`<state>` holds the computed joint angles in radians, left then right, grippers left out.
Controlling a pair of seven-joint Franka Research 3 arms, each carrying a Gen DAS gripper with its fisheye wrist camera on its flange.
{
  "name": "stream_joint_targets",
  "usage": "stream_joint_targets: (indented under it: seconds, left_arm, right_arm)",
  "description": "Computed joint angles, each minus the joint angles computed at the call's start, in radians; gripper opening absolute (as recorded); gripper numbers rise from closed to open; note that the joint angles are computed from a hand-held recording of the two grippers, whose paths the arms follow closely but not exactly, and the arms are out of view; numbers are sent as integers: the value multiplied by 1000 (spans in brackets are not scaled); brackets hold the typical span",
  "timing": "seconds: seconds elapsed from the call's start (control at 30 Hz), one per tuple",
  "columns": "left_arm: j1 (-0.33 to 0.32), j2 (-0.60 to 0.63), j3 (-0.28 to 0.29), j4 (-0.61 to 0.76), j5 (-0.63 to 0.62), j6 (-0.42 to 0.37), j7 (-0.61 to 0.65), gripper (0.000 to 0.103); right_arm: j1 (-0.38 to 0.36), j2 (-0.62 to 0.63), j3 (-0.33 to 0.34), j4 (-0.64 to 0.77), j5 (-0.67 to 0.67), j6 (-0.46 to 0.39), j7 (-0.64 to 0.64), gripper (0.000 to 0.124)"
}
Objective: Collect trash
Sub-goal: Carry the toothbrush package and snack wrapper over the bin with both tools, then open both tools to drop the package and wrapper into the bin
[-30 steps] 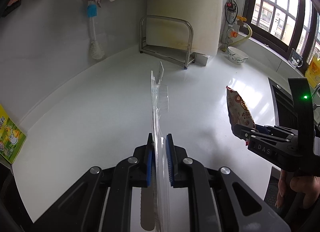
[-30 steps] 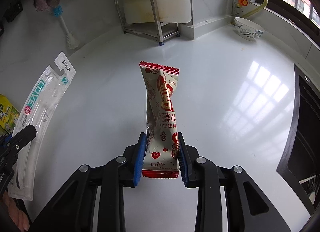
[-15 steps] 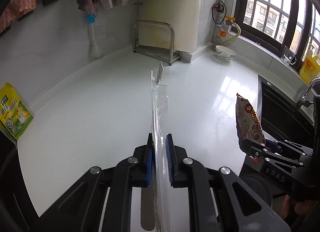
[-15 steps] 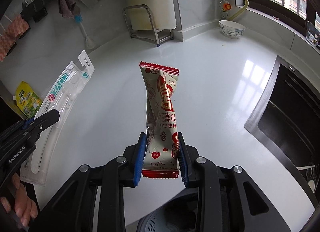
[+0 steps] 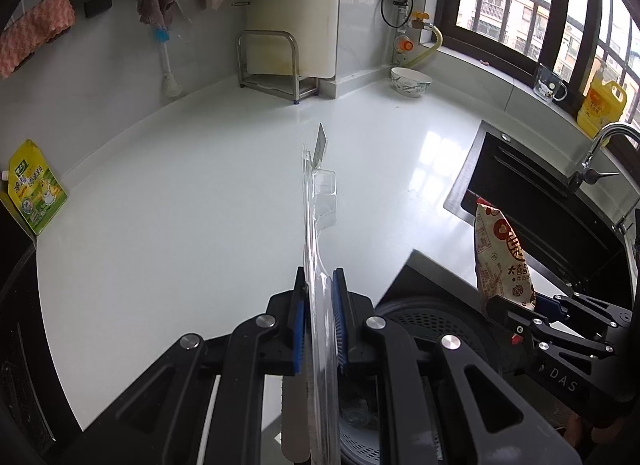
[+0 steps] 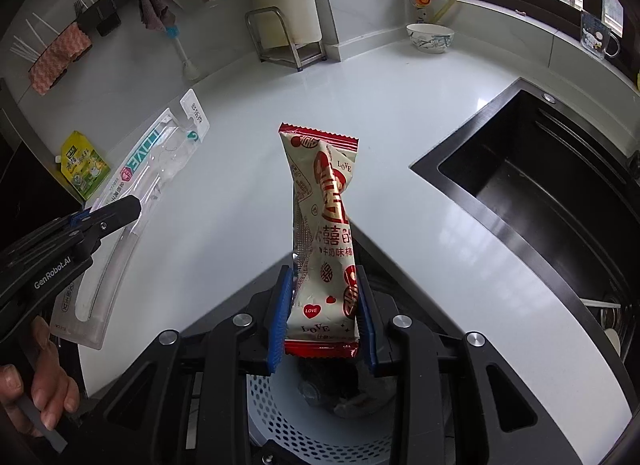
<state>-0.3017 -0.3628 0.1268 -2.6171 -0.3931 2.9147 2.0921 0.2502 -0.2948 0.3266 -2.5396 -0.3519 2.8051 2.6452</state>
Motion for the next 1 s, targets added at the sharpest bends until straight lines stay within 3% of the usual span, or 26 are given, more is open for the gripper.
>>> stream_joint_targets:
  seconds: [0.13,0.3,0.63,0.8,0.87,0.93,0.97,1.0]
  left_arm:
    - [22,-72,-63,-83,47,-32,-86,13]
    - [14,-133,-102,-165,119,-61,-197,13]
    - [-19,-124,-106,-233,191,-116,-330,16]
    - [-5,-75,-120,-233,205,-100,-375,18]
    - [-2,-73,-124,-237,207,-98,-394,21]
    - [2,-83,-125,-245,213,-98,-408,30]
    - [7,-94,-129,-252,219,-96,-418,42]
    - [20,-107,-137,-262,232,-91,-435,60]
  right_arm:
    - [57,-81,-38,-102,98,5,-75,29]
    - [104,-136,-57,-192,228,17,-172,29]
    - [196,-90,-97,-252,449,46,-355,29]
    - [211,-46,-107,-256,505,90,-425,30]
    - [227,-32,-121,-257,537,106,-459,32]
    - [215,-35,-110,-260,543,116,-464,53]
    - [189,-47,-81,-268,522,125,-440,55]
    - [173,-57,-65,-273,506,129,-428,55]
